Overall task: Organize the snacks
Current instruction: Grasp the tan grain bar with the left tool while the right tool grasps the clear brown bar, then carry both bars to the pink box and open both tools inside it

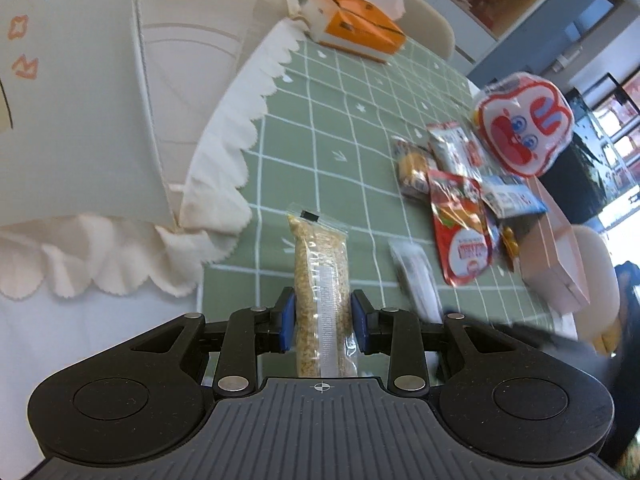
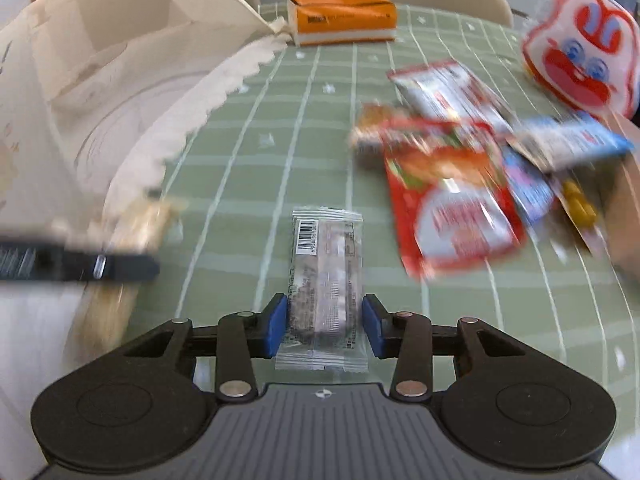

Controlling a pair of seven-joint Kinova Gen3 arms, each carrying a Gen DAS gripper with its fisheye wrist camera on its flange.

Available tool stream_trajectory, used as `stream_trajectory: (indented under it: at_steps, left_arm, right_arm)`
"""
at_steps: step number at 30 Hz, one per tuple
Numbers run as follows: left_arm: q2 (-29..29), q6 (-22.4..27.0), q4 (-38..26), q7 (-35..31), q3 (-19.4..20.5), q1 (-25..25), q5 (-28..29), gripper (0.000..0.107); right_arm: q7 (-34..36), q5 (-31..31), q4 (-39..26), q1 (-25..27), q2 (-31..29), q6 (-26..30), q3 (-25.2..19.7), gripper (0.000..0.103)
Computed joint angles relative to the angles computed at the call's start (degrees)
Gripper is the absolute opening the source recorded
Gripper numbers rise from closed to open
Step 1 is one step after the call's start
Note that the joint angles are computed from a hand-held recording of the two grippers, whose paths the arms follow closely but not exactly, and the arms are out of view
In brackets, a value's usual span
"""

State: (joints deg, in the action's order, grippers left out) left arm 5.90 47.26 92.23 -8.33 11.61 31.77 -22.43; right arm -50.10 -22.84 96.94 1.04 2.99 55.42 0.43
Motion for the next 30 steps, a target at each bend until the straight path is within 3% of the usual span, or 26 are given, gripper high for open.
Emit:
stream_trajectory:
  at_steps: [5,6,8,12,16,21,26,30]
  left_arm:
    - [0.49,-0.75,-0.44,-1.8,0.49,0.18,1.78,0.034]
    - [0.66,-0.8,-0.64,-2.12,0.51,0.29,2.06,0.034]
    - [1.05,-0.78,-1.24,-2.91,0.48,0.54,2.51,0.034]
    - [1.34,-0.57,-2.14,-3.42,0.32,1.47,2.16,0.034]
    - [1.33,0.09,-2.64,-3.19,0.11,2.11,1.66,0.034]
    - [0.88,0.65,-2.46,-2.26,0.11,2.4,1.1,0.034]
    - [0.44,0.69,-2.06,-1.4,0.32,2.22,0.75,0.034]
    - [0.44,0.71,-2.05,-1.22,0.52,2.13,0.58,0.034]
  right_arm:
    - [4.94,-2.48,3.83,3.42,-3.35,2.13,3.15,0.049]
    - [5.44,-2.8,4.24,3.61,-3.6,2.1,3.4,0.053]
    - [4.62,-2.77,4.4,3.62,-3.59,2.55,3.51,0.075]
    - [3.28,-1.88,5.75,2.8,-4.36,1.18,2.94,0.086]
    - [0.74,-0.02,5.55,1.63,-3.95,1.36,2.36,0.103]
    - [-7.93,6.18,7.45,-0.59,-5.85,-2.17,0.73,0.103]
    - [-8.87,7.51,6.11,-1.53,-5.19,-0.66,1.13,0.103]
    - [-4.37,4.66,6.07,-1.61,-4.62,-1.07,2.4,0.103]
